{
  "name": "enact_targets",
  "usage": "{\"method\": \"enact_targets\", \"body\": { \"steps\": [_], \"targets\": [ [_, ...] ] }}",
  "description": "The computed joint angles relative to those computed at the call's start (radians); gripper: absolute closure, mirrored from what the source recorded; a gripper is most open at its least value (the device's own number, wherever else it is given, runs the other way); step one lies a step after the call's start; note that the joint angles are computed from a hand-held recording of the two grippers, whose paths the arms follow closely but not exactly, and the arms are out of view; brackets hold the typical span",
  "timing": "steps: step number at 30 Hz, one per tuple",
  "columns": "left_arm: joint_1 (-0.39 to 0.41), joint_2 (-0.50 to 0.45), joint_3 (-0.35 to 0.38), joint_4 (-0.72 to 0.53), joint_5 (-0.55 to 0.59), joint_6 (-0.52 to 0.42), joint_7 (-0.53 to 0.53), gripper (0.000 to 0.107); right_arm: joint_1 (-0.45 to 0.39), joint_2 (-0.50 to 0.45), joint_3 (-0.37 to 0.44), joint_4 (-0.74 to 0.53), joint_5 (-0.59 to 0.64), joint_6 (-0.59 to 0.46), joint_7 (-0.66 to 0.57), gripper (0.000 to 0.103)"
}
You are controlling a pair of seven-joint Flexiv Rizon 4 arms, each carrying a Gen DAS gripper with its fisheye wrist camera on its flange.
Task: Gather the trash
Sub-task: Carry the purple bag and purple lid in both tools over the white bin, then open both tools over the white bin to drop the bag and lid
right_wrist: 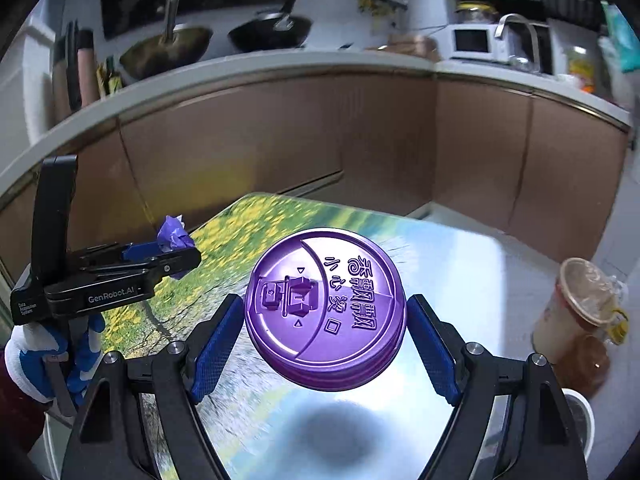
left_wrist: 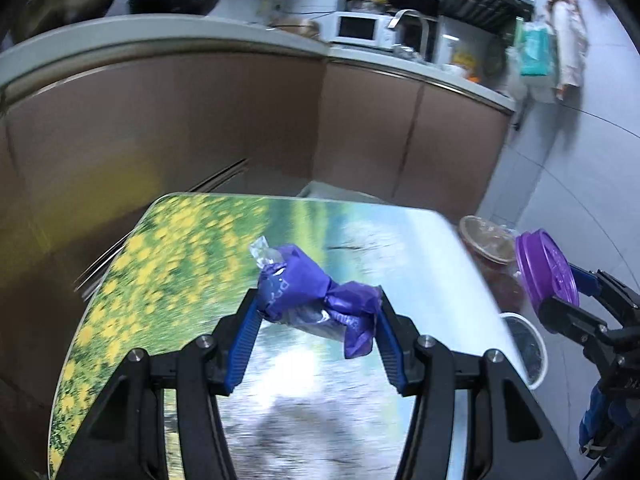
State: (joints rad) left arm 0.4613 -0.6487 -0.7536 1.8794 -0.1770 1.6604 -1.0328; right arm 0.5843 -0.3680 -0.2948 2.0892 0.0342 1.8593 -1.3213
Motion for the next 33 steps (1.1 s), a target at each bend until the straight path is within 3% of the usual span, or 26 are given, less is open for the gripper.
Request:
{"method": "enact_targets", "body": {
  "steps": [4, 7, 11, 17, 24, 29, 33],
  "targets": [
    [-0.050, 0.007, -0.029, -0.013, 0.001, -0.030, 0.012, 0.055, 0.062, 0.069, -0.103, 0.106, 0.089, 0.052, -0.039, 0.021],
    [-0.139, 0.000, -0.014, -0.056, -0.016, -0.077, 0.040, 0.055, 0.089, 0.110, -0.166, 0.171, 0.178, 0.074, -0.089, 0.021],
    [-0.280, -0.028, 0.016, -0.136, -0.054, -0.164, 0.089, 0.055, 0.029, 0.115, -0.177, 0.219, 0.262, 0.092, -0.121, 0.021],
    [-0.515, -0.107, 0.121, -0.304, -0.096, -0.311, 0.130, 0.055, -0.154, 0.044, -0.117, 0.256, 0.314, 0.109, -0.086, 0.021],
    [-0.803, -0.260, 0.326, -0.619, -0.114, -0.533, 0.100, 0.055, -0.415, -0.103, 0.013, 0.218, 0.229, 0.102, 0.016, 0.021],
    [-0.934, -0.378, 0.441, -0.841, -0.141, -0.680, 0.061, 0.052, -0.592, -0.213, 0.111, 0.160, 0.126, 0.094, 0.081, 0.020],
    [-0.996, -0.486, 0.493, -1.033, -0.151, -0.790, 0.017, 0.051, -0.648, -0.281, 0.125, 0.116, 0.072, 0.082, 0.113, 0.019]
  ]
}}
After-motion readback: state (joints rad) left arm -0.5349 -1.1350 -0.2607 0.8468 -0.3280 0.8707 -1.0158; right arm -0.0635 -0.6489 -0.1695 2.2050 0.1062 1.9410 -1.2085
